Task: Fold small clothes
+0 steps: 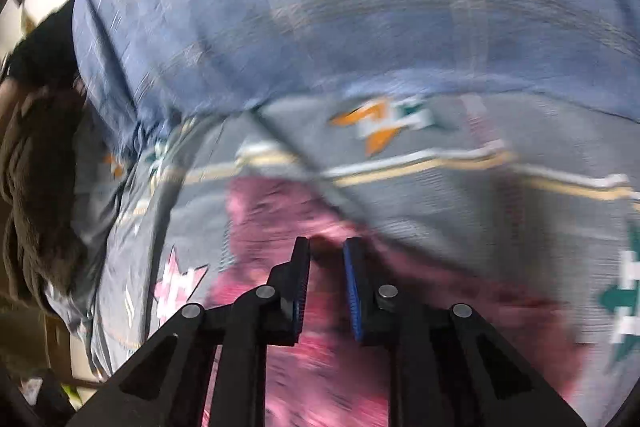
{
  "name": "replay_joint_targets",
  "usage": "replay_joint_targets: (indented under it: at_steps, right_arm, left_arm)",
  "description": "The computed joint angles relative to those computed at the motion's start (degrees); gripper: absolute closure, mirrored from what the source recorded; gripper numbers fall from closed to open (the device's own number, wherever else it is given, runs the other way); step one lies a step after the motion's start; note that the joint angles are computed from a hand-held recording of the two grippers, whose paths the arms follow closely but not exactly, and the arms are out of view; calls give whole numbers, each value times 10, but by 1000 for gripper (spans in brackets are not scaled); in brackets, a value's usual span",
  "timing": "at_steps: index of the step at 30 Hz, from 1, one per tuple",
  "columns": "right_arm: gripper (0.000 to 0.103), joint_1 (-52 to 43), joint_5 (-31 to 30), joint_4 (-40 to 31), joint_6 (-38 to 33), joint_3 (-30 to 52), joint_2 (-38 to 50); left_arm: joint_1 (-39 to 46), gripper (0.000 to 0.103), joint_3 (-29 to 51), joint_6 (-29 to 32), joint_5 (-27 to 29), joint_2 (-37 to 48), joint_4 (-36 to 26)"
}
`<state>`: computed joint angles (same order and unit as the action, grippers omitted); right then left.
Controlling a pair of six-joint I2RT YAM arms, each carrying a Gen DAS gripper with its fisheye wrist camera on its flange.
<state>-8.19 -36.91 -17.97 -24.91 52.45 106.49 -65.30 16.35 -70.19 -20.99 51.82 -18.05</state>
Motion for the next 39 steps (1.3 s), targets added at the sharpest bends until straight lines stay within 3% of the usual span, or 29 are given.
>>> replay_joint_targets:
  at_steps: [3, 4, 5, 6, 7, 8, 10, 11, 13, 14, 15, 16, 17, 20, 27, 32, 35, 36, 37, 38, 39]
  right_arm:
    - [80, -103, -92, -155, -154, 45, 32]
    - [73, -123, -88, -149, -163, 39, 34]
    - [69, -141, -45, -112, -159, 21, 35]
    - [80, -149, -17, -96, -162, 16, 46]
    - [98, -179, -31, -118, -187, 28, 62]
    - [100, -210, -43, -150, -193, 39, 65]
    - [81, -265, -83, -204, -232, 43, 57]
    - [77, -292, -113, -262, -294, 56, 63]
    - [57, -327, -140, -374, -431, 71, 99]
    - [52, -328, -125, -368, -450, 54, 97]
    - [49, -323, -101, -324, -444, 27, 87]
    - [50, -306, -53, -225, -411, -30, 58]
    - [51, -309, -53, -172, -417, -66, 42]
    - [45, -318, -60, -170, -386, -80, 12]
    - [43, -384, -68, -275, -414, 5, 74]
    - [34, -409, -79, -352, -422, 56, 137]
    - [27, -378, -97, -331, -398, 39, 144]
    - [28, -367, -106, -325, -402, 27, 135]
    - [28, -352, -107, -315, -406, 11, 120]
    - [31, -340, -101, -280, -397, -18, 90]
    - [47, -326, -89, -205, -377, -72, 35]
  left_arm:
    - [62, 25, 34, 64, 0, 33, 10]
    - [96, 25, 47, 85, 21, 80, 35]
    - [129, 25, 72, 98, 46, 152, 45]
    - [149, 25, 92, 107, 64, 207, 44]
    - [171, 22, 101, 128, 95, 252, 56]
    - [167, 21, 104, 115, 87, 268, 62]
    - [131, 22, 118, 97, 50, 263, 32]
    - [117, 22, 132, 95, 39, 271, 13]
    - [92, 21, 156, 83, 15, 296, -13]
    - [85, 21, 163, 76, 9, 304, -22]
    - [78, 21, 169, 63, 5, 304, -35]
    - [74, 21, 172, 53, 6, 300, -44]
    - [77, 21, 173, 48, 14, 299, -47]
    - [85, 21, 178, 42, 26, 299, -50]
    - [74, 22, 196, 41, 26, 307, -75]
    - [122, 22, 88, 30, 108, 188, 42]
    - [164, 22, 47, 30, 183, 195, 116]
    - [156, 22, 43, 26, 172, 193, 126]
    - [147, 30, 38, 32, 169, 185, 145]
    - [140, 39, 37, 39, 175, 179, 159]
    - [118, 45, 54, 37, 140, 178, 131]
